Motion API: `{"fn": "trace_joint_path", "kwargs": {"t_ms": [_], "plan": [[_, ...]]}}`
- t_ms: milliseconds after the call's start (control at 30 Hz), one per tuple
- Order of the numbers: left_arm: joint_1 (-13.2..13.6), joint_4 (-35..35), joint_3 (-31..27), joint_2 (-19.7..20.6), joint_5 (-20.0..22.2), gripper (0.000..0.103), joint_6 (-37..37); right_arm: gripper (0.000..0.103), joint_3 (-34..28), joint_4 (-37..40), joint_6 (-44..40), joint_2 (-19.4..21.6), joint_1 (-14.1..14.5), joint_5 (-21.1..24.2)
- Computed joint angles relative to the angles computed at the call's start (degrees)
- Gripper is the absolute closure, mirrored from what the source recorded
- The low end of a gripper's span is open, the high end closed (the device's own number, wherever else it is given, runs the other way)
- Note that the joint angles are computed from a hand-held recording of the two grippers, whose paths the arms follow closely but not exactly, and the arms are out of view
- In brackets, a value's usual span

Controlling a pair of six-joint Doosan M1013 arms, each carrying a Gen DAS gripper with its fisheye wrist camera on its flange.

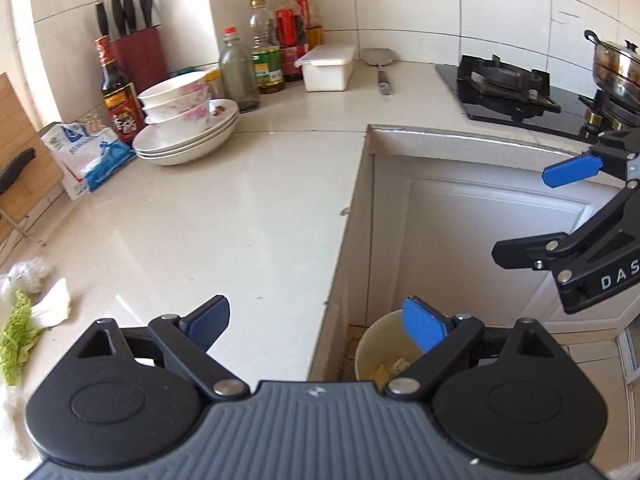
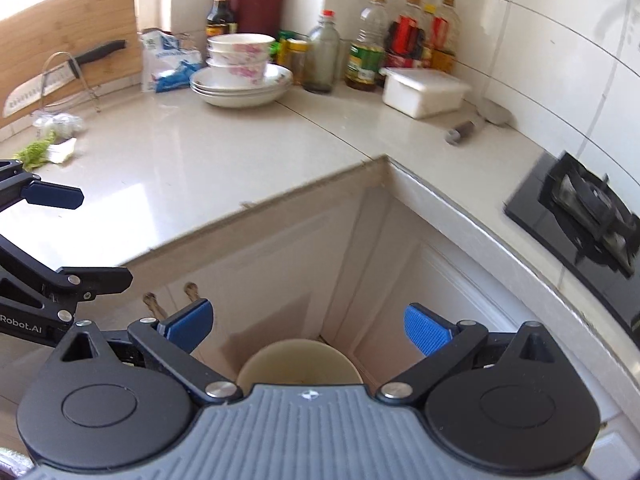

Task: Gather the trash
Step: 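Move both tools back over the counter toward the plastic bag and napa cabbage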

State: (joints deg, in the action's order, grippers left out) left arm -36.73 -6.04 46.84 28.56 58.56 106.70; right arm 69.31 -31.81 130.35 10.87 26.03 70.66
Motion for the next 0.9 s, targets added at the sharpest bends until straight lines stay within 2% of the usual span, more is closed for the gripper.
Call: {"fn": "trace_joint_path", "kwargs": {"t_ms": [300, 633, 900], "plan": [[3.6, 7.2, 2.2, -1.7, -1.3, 0.01, -8.1, 0.0, -9.6, 5.3, -10.1, 5.9, 0.1, -3.3], [7.4, 15.7, 2.8, -2.0, -1.0, 0.01, -18.6, 0.0, -20.8, 15.6, -21.7, 13.8, -0.5, -5.7], [9.9, 19.9, 2.1, -0.9, 0.9, 0.01, -25.0, 0.0, -29.6, 19.5, -26.6, 19.7, -0.3, -3.5]]}}
